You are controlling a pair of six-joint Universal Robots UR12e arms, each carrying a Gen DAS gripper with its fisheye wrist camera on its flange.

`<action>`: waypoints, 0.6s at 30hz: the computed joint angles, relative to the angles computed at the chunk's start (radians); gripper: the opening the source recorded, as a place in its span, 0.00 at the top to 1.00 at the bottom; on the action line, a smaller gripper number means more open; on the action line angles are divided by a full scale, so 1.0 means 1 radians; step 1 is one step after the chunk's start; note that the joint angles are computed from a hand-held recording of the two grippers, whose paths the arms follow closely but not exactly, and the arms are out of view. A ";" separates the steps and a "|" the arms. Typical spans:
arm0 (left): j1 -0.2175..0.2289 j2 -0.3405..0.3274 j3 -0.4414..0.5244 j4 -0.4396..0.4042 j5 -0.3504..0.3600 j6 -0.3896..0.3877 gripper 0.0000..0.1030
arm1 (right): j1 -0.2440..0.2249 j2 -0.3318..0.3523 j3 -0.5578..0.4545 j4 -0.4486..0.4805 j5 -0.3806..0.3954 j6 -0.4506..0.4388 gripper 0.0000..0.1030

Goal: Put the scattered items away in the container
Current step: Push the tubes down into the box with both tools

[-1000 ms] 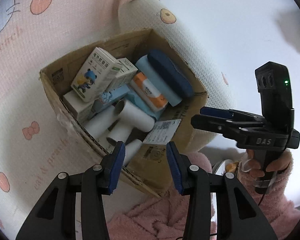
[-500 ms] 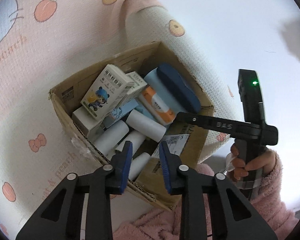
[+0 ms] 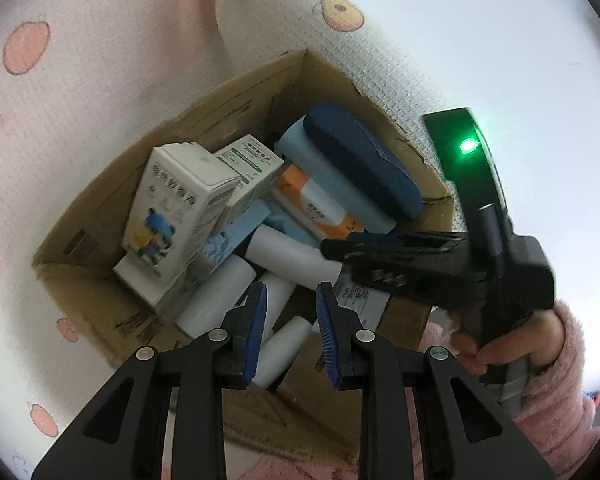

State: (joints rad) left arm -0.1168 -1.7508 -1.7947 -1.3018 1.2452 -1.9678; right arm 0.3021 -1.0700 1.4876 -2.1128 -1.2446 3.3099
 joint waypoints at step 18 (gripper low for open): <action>0.054 -0.021 0.040 -0.029 -0.017 -0.051 0.72 | -0.005 0.028 -0.012 0.154 0.249 0.024 0.71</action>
State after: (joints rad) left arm -0.0625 -1.7716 -1.7546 -1.3306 1.2284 -2.0187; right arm 0.2973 -1.0424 1.4757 -1.9587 -0.9958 3.3339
